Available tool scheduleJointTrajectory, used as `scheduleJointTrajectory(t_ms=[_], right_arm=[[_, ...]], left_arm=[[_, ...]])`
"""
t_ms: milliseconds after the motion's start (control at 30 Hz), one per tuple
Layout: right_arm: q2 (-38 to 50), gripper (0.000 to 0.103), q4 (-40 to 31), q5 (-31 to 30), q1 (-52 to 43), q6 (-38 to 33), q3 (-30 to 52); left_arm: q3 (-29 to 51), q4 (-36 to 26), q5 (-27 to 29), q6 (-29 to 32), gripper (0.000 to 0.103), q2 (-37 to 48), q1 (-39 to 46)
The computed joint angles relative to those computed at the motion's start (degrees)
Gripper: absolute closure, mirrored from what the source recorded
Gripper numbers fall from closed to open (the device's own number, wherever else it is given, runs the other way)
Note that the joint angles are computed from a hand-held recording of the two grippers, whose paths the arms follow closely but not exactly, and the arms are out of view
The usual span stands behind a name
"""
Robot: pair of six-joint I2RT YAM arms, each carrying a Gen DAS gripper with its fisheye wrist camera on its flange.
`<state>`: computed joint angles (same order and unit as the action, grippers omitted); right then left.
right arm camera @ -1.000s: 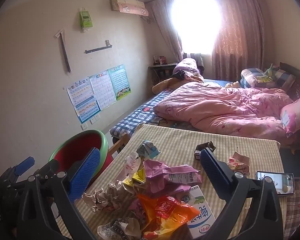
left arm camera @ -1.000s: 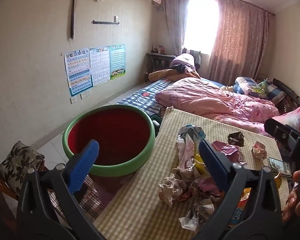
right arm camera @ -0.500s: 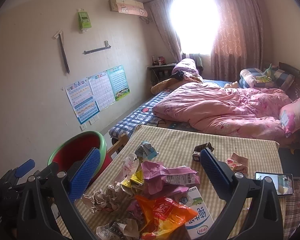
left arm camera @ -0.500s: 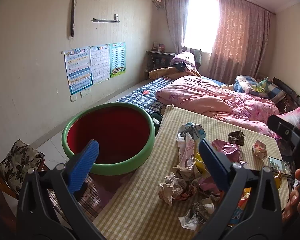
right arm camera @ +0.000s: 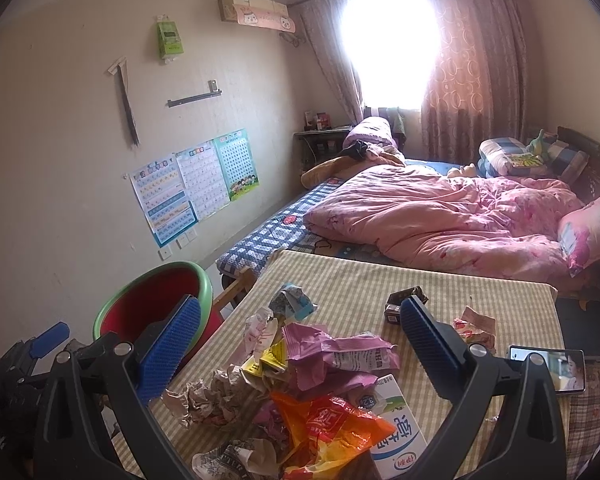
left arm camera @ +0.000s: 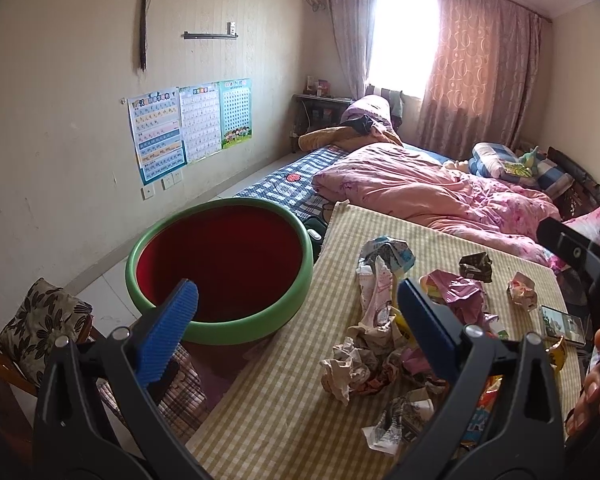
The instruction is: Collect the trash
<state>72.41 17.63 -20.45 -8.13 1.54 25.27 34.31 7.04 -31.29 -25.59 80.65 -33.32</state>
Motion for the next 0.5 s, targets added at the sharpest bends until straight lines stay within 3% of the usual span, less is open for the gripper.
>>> scheduleJointTrajectory(t_ms=[67, 233, 400, 500], right_arm=[[0.08, 0.007, 0.04, -0.16, -0.28, -0.09, -0.09], [0.63, 0.007, 0.11, -0.47, -0.84, -0.19, -0.18], [1.42, 0.007, 0.40, -0.24, -0.80, -0.10, -0.14], [1.74, 0.007, 0.45, -0.37, -0.83, -0.28, -0.13]], left_arm=[[-0.39, 1.06, 0.48, -0.11, 0.005, 0.38, 0.22], [1.34, -3.08, 1.25, -0.60, 0.005, 1.32, 0.51], [-0.07, 0.84, 1.21, 0.97, 0.005, 1.48, 0.33], [0.34, -0.30, 1.61, 1.36, 0.005, 1.65, 0.29]])
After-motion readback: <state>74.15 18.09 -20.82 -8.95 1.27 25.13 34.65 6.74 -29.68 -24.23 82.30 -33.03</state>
